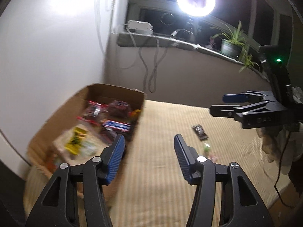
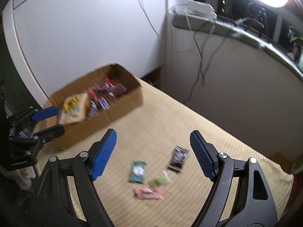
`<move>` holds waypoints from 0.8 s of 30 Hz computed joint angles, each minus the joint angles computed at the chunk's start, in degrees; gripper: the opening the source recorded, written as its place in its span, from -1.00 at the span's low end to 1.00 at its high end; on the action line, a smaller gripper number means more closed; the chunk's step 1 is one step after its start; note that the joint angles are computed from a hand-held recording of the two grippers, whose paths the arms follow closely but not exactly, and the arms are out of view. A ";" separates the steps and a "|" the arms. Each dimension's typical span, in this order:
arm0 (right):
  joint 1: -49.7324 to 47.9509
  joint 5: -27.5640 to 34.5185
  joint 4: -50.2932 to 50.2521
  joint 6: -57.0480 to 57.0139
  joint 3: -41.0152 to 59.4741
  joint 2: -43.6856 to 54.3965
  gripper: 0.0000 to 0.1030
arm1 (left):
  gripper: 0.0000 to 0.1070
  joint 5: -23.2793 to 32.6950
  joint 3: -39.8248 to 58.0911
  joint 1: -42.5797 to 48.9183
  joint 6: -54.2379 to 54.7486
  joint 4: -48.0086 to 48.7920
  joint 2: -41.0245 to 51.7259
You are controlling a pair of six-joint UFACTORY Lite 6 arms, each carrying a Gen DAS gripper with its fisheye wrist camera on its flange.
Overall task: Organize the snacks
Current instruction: 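Grasp the black candy packet with the right gripper while the left grasps the green mint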
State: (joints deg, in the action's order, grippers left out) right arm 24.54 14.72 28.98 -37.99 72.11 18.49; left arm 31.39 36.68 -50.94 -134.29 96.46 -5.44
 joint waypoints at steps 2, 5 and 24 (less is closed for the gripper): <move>-1.83 0.42 1.26 -1.75 -0.19 0.95 0.60 | -0.06 -1.04 2.77 -0.70 -0.94 1.00 3.68; -4.32 1.28 3.49 -4.45 0.89 3.56 0.60 | -0.14 -2.45 6.43 -1.46 -1.74 1.86 8.59; -7.29 4.30 7.40 -4.78 11.65 20.61 0.08 | -0.45 -14.30 29.69 0.71 -0.34 -1.01 35.60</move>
State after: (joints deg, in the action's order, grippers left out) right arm 17.25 19.01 36.38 -42.78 83.76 39.09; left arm 17.09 66.37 -50.23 -134.63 95.45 30.16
